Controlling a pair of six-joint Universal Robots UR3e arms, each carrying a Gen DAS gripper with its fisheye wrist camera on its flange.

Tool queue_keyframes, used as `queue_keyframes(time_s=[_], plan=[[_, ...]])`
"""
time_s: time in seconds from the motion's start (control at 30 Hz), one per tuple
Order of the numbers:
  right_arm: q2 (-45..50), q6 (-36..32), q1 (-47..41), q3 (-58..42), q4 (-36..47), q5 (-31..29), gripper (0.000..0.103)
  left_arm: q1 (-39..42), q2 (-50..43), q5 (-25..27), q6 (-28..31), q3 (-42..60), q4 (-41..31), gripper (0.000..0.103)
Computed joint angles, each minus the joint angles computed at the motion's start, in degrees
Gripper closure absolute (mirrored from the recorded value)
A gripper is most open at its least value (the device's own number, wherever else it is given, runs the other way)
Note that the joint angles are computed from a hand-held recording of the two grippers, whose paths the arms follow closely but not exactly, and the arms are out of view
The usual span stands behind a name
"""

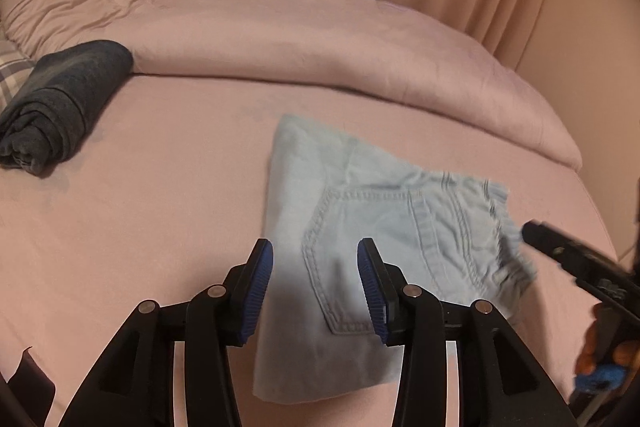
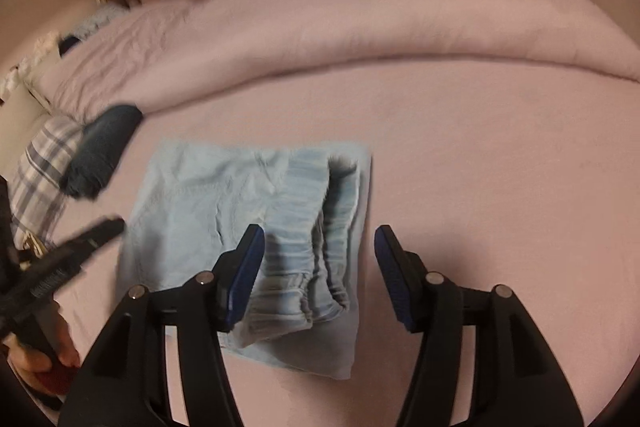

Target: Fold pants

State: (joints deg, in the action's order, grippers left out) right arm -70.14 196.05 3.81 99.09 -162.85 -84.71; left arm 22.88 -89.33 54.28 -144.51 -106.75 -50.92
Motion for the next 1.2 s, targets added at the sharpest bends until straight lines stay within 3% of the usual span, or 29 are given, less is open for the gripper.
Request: queue_keyframes(time_s=[0.07, 0.17, 0.27, 0.43, 0.5, 0.53, 0.57, 0.63, 0.8, 0.9, 1.07, 1.2], plan=[[-0.7, -2.5, 1.1, 1.0, -1.4, 0.5, 0.047, -2.5, -1.7, 3.7, -1.3, -0.1, 2.5, 0.06], [3.1, -8.0, 4.5, -3.3, 4.9, -2.3, 0.059, -7.4, -5.4, 11.9, -3.5, 0.3, 6.4, 0.058], [7.8, -10.1, 6.8, -7.1, 8.1, -6.9, 0.059, -7.9, -4.8, 13.1, -3.2, 0.0, 7.2, 0.058], [2.9, -9.8, 5.6, -8.3, 13.3, -4.0, 0.058, -4.4, 4.4, 11.1, -1.3, 1.7, -1.2, 0.058], [-0.7, -9.2, 6.4, -8.3, 15.5, -4.8, 0.059, -2.5, 7.9, 10.0, -0.3, 4.6, -7.8, 0.057], [-2.3, -9.0, 6.8, -9.0, 17.6, -5.4, 0.058, -1.5, 9.8, 9.4, 0.4, 5.7, -10.5, 0.049], [-3.9, -8.7, 7.6, -10.1, 20.4, -6.4, 0.055, -0.2, 12.4, 8.9, 1.2, 7.2, -13.8, 0.034], [-7.0, -8.0, 9.2, -11.1, 24.4, -8.4, 0.053, 2.1, 16.0, 8.0, 1.7, 8.9, -17.5, 0.02], [-14.2, -6.2, 11.6, -12.9, 32.8, -9.9, 0.049, 8.0, 19.9, 5.1, 2.9, 17.6, -32.7, 0.019], [-18.4, -5.6, 12.3, -11.7, 35.3, -9.6, 0.048, 11.5, 22.2, 3.5, 7.9, 22.2, -42.4, 0.019], [-21.3, -5.8, 13.9, -12.5, 37.5, -10.2, 0.048, 13.5, 25.2, 3.6, 10.5, 25.1, -47.9, 0.019], [-22.6, -5.7, 14.4, -12.9, 38.4, -10.6, 0.048, 14.1, 26.6, 5.2, 10.3, 25.8, -48.3, 0.019]])
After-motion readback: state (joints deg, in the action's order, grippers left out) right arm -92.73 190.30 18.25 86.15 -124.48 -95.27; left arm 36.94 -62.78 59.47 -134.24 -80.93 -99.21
